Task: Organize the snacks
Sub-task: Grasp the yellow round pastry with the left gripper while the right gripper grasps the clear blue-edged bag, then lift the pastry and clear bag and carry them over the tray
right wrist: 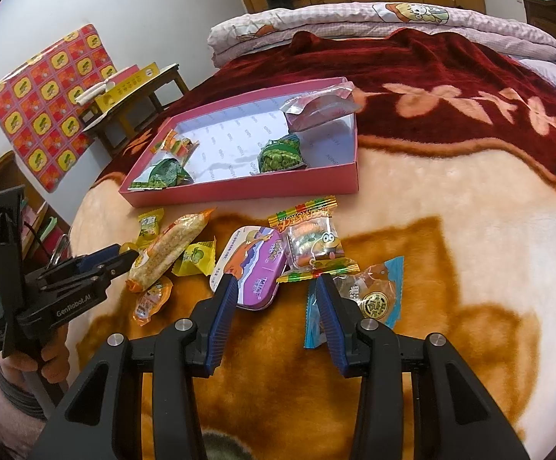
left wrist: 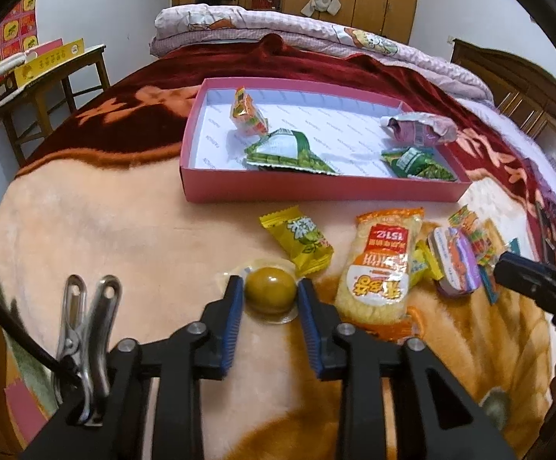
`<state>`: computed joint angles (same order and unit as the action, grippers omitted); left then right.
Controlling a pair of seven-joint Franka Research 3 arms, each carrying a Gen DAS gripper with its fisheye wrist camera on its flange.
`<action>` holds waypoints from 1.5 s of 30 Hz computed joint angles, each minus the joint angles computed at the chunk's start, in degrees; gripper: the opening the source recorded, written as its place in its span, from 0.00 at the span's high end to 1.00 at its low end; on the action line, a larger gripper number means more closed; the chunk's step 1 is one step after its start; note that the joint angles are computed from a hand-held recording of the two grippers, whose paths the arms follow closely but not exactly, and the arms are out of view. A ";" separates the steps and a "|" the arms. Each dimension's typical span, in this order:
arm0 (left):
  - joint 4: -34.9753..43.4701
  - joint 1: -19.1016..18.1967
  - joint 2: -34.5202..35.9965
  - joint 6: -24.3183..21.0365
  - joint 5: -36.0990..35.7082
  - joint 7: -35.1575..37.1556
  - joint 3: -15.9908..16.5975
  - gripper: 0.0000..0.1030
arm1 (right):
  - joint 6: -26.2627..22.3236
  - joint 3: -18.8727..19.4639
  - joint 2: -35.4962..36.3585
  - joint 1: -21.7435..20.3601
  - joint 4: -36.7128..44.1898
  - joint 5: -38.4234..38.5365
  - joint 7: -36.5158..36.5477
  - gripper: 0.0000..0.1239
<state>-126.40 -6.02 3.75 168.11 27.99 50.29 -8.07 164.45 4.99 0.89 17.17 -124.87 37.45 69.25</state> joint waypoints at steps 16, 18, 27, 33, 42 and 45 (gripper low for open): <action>-1.72 0.66 -1.59 2.13 -1.90 0.50 -0.16 0.71 | 4.50 -0.45 -2.72 -0.80 -4.09 -16.02 10.37 0.65; -1.80 0.66 -1.63 2.29 -1.90 0.45 -0.15 0.71 | 5.27 -0.56 -2.73 -1.36 -4.46 -20.21 14.15 0.65; -1.80 0.51 -1.65 2.08 -2.61 0.76 -0.33 0.71 | 3.37 -1.45 -0.73 -2.20 -3.60 -24.31 18.72 0.58; -1.84 0.45 -1.71 2.07 -2.76 0.81 -0.33 0.71 | 2.50 -1.70 0.50 -2.39 -3.18 -24.22 19.61 0.58; -1.86 0.46 -1.72 2.12 -2.75 0.84 -0.32 0.71 | 4.67 -1.71 0.23 -2.44 -4.07 -20.10 17.16 0.69; -1.87 0.46 -1.86 2.33 -3.32 1.04 -0.40 0.71 | 4.26 -1.54 0.08 -2.58 -3.87 -17.36 15.50 0.75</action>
